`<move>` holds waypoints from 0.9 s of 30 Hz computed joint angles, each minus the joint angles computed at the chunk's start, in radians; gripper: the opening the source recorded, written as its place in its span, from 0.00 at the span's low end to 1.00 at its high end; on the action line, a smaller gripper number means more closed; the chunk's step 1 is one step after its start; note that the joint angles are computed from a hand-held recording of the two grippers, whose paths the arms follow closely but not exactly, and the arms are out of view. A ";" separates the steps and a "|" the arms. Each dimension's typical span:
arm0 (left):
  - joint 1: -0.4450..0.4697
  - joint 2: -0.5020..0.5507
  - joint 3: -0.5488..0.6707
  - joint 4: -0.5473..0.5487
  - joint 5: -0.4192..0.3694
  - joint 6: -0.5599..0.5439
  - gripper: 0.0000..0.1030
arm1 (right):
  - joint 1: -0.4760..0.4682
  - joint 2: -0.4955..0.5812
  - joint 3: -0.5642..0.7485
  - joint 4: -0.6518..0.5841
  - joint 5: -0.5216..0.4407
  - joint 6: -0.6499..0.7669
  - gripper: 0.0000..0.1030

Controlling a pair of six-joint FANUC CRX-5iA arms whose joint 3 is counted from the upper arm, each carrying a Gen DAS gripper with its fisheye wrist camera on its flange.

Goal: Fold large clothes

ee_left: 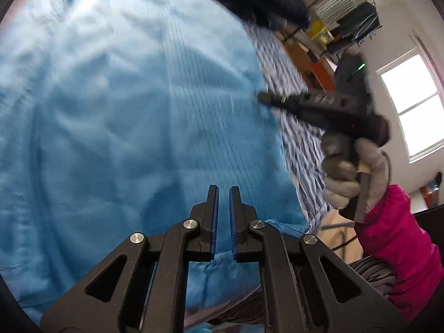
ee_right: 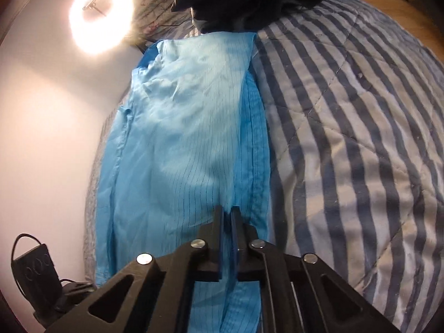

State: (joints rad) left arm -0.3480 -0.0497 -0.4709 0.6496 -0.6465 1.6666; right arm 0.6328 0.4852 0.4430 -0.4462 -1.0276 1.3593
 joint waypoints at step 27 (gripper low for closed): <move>-0.102 0.012 -0.031 0.119 0.086 -0.166 0.05 | 0.012 0.024 0.028 0.049 0.029 0.006 0.00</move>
State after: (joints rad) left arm -0.4502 -0.0381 -0.5017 0.7690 -0.5607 1.5003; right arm 0.6446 0.5092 0.4713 -0.3967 -0.9989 1.3654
